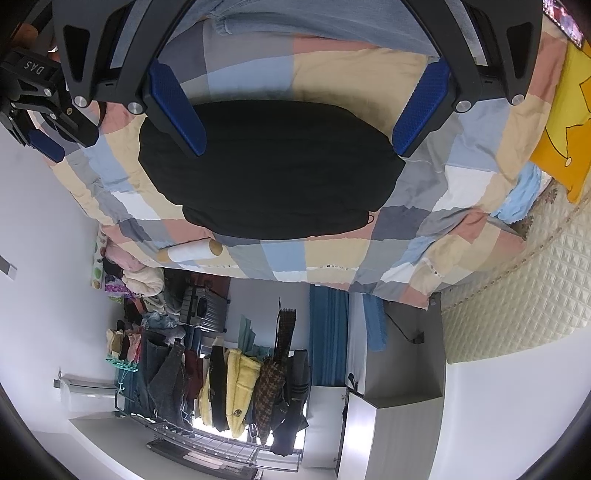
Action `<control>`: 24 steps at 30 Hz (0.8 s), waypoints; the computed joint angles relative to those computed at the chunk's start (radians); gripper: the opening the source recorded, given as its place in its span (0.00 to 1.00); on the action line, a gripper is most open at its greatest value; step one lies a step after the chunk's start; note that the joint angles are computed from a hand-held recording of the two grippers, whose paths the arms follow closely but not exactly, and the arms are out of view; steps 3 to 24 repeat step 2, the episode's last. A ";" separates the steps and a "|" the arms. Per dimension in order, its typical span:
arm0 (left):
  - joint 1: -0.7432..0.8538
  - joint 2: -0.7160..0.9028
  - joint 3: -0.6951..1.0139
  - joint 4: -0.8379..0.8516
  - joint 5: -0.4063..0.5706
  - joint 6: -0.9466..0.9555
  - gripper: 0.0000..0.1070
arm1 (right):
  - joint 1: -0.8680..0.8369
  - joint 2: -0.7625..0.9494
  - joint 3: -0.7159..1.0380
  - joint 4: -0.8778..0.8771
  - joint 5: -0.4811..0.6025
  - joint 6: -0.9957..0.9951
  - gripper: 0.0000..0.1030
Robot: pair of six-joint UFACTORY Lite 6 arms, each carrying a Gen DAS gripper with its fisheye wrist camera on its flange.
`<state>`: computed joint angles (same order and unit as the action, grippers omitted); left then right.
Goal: Fold large clothes
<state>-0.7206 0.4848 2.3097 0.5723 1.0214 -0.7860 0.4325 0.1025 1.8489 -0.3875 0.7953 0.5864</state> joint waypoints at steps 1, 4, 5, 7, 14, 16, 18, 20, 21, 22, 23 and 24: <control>0.001 -0.001 -0.002 -0.001 -0.002 -0.001 0.95 | -0.002 -0.001 -0.001 0.002 0.001 -0.002 1.00; -0.002 0.003 0.004 0.002 0.005 -0.007 0.95 | -0.002 -0.001 -0.001 0.002 0.001 -0.002 1.00; -0.002 0.003 0.004 0.002 0.005 -0.007 0.95 | -0.002 -0.001 -0.001 0.002 0.001 -0.002 1.00; -0.002 0.003 0.004 0.002 0.005 -0.007 0.95 | -0.002 -0.001 -0.001 0.002 0.001 -0.002 1.00; -0.002 0.003 0.004 0.002 0.005 -0.007 0.95 | -0.002 -0.001 -0.001 0.002 0.001 -0.002 1.00; -0.002 0.003 0.004 0.002 0.005 -0.007 0.95 | -0.002 -0.001 -0.001 0.002 0.001 -0.002 1.00; -0.002 0.003 0.004 0.002 0.005 -0.007 0.95 | -0.002 -0.001 -0.001 0.002 0.001 -0.002 1.00; -0.002 0.003 0.004 0.002 0.005 -0.007 0.95 | -0.002 -0.001 -0.001 0.002 0.001 -0.002 1.00; -0.002 0.003 0.004 0.002 0.005 -0.007 0.95 | -0.002 -0.001 -0.001 0.002 0.001 -0.002 1.00; -0.002 0.003 0.004 0.002 0.005 -0.007 0.95 | -0.002 -0.001 -0.001 0.002 0.001 -0.002 1.00; -0.002 0.003 0.004 0.002 0.005 -0.007 0.95 | -0.002 -0.001 -0.001 0.002 0.001 -0.002 1.00; -0.002 0.003 0.004 0.002 0.005 -0.007 0.95 | -0.002 -0.001 -0.001 0.002 0.001 -0.002 1.00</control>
